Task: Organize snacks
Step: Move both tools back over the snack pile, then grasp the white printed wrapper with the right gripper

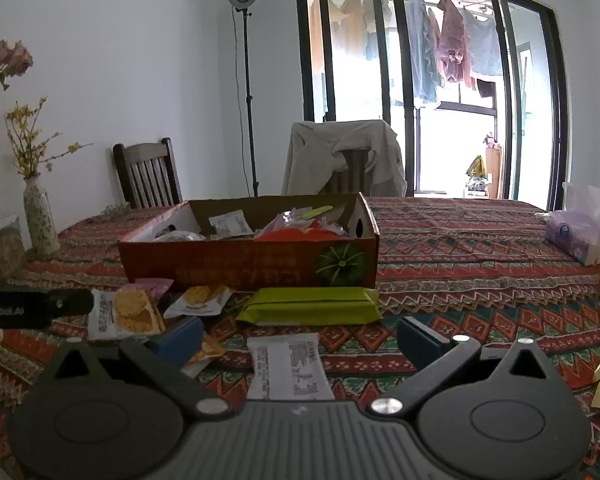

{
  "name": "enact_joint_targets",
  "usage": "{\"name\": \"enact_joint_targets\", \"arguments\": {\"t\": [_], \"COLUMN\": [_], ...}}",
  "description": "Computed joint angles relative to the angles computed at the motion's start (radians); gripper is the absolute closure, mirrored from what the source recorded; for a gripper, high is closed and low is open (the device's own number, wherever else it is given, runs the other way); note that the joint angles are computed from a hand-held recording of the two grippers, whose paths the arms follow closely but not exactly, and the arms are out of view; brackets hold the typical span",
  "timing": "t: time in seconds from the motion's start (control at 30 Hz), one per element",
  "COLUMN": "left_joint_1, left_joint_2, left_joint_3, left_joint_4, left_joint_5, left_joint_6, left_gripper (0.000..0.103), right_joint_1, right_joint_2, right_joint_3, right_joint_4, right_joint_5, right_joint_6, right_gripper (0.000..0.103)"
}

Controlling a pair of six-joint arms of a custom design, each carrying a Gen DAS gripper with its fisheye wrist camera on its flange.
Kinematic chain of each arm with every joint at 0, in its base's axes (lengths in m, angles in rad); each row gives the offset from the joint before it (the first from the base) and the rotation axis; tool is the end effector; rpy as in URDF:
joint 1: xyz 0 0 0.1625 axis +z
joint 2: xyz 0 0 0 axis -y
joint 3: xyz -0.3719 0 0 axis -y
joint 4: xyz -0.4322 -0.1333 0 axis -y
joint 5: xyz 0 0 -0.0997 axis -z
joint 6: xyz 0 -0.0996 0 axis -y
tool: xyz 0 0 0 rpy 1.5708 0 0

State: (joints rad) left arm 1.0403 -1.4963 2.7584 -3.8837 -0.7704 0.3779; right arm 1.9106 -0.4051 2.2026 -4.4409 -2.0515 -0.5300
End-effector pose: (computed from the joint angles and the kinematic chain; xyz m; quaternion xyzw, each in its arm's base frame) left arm 0.0407 -0.3354 0.1737 0.1740 0.8017 -0.4863 0.3009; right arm 0.2055 -0.3196 -0.0667 0.2415 -0.8084 0.4746 0.2508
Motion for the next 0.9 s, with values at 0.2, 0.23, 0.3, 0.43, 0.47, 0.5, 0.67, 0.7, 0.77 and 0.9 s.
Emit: {"name": "enact_joint_targets", "arguments": {"t": [0.2,0.23,0.3,0.43,0.47,0.5,0.67,0.7,0.77,0.9], "left_joint_1": [0.044,0.056,0.077,0.102,0.107,0.112,0.132,0.135,0.141,0.148], "left_joint_2": [-0.022,-0.029,-0.034,-0.009,-0.005,-0.001,0.022,0.025,0.030,0.025], "left_joint_3": [-0.002,-0.004,-0.009,-0.020,-0.023,-0.026,-0.043,-0.045,-0.047,-0.046], "left_joint_4": [0.029,0.048,0.072,0.064,0.065,0.069,0.086,0.088,0.093,0.110], "left_joint_5": [-0.001,-0.008,-0.027,-0.042,-0.047,-0.050,-0.065,-0.067,-0.071,-0.085], "left_joint_6": [-0.020,-0.029,-0.035,-0.021,-0.022,-0.028,-0.038,-0.039,-0.043,-0.048], "left_gripper": [0.000,0.000,0.000,0.000,0.000,0.000,0.000,0.000,0.000,0.000], "right_joint_1": [-0.022,-0.023,-0.024,-0.030,-0.035,-0.040,-0.043,-0.041,-0.044,-0.043], "right_joint_2": [-0.001,0.002,0.006,0.006,0.005,0.007,-0.011,-0.007,-0.012,-0.006], "right_joint_3": [0.005,-0.001,-0.016,-0.059,-0.071,-0.082,-0.122,-0.132,-0.133,-0.129], "right_joint_4": [0.056,0.070,0.106,0.206,0.235,0.251,0.371,0.381,0.393,0.377], "right_joint_5": [-0.008,-0.011,-0.023,-0.070,-0.082,-0.091,-0.124,-0.132,-0.113,-0.078], "right_joint_6": [0.014,0.010,0.004,0.001,0.004,0.008,0.024,0.017,0.020,0.008], "right_gripper": [0.000,0.000,0.000,0.000,0.000,0.000,0.009,0.012,0.019,0.050]}}
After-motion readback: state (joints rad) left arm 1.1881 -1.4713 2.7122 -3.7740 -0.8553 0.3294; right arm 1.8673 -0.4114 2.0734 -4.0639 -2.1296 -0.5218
